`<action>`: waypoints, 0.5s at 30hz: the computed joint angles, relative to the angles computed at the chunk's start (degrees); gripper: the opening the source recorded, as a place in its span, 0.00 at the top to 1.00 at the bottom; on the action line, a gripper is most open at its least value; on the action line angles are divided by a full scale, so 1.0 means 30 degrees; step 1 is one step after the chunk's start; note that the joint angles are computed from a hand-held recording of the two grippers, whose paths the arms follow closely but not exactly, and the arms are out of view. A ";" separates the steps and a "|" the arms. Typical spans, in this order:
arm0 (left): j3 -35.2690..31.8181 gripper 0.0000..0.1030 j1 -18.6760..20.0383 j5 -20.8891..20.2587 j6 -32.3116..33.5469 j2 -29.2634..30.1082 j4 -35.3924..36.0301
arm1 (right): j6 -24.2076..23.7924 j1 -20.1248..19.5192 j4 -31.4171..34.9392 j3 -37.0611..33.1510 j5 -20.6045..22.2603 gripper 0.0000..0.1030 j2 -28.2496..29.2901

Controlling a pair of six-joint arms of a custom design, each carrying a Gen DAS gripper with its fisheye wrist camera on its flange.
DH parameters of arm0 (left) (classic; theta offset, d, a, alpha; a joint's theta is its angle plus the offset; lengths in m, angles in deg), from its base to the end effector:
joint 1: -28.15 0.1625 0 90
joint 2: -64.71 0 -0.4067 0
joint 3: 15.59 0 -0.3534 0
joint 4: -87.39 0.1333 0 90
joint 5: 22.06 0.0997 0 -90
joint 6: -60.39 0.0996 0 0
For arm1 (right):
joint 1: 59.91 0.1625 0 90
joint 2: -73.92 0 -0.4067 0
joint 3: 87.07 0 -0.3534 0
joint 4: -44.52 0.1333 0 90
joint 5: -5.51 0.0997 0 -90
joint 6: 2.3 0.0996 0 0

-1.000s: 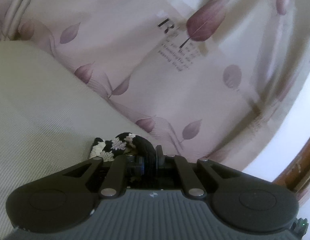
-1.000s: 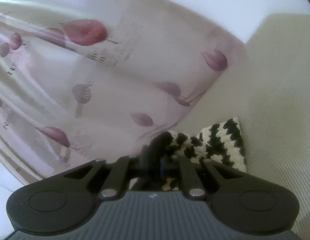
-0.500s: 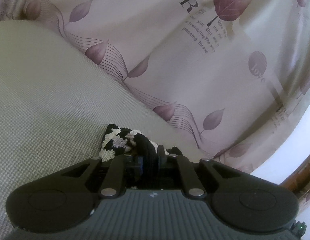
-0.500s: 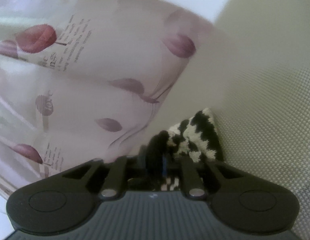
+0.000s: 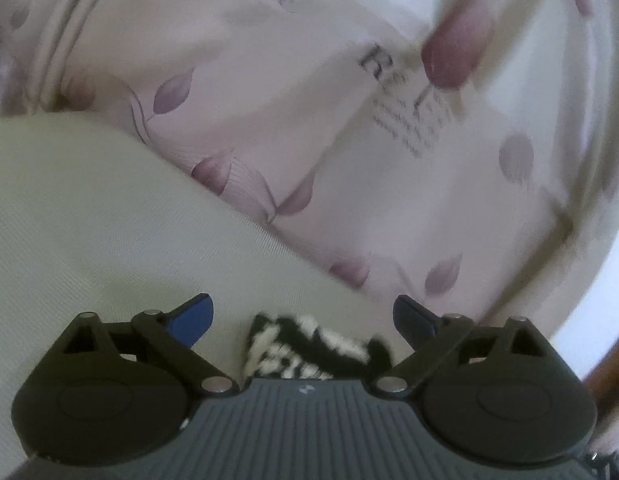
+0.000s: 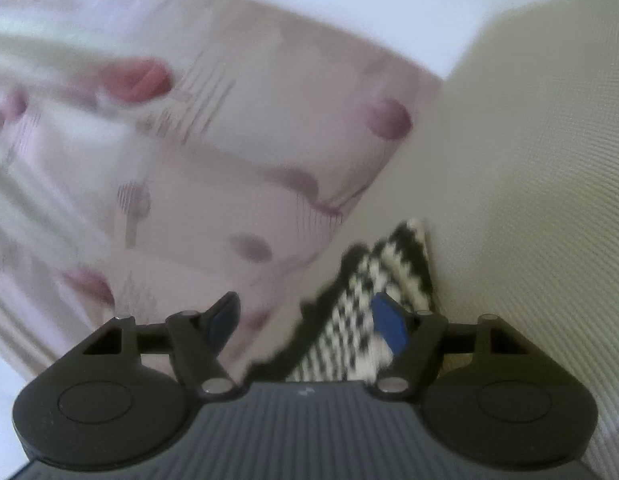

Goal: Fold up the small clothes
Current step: 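Lower the cardigan onto the bed and open both grippers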

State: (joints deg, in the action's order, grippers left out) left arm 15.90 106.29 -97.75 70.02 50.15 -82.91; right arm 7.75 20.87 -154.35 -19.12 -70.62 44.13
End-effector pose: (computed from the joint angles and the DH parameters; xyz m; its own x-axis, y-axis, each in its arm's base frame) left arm -0.0228 -0.8767 0.2077 -0.9643 0.0565 -0.2588 0.2571 0.4353 -0.8628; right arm 0.0342 -0.7705 0.2084 -0.9701 -0.0098 -0.2427 0.2257 0.3329 -0.9156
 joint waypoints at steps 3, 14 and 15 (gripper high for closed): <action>0.1733 0.14 0.0006 0.0834 0.0806 -0.1074 0.0615 | -0.3943 0.0729 -0.0476 0.1473 -0.2652 0.28 -0.0516; 0.5521 0.72 0.0379 0.1032 0.0932 -0.3082 0.1526 | -0.7947 0.1857 -0.0151 0.2386 -0.8345 0.30 -0.0554; 0.5932 0.76 0.0399 0.0871 0.0914 -0.3263 0.1215 | -0.7940 0.1829 0.0245 0.2399 -0.8341 0.39 -0.0628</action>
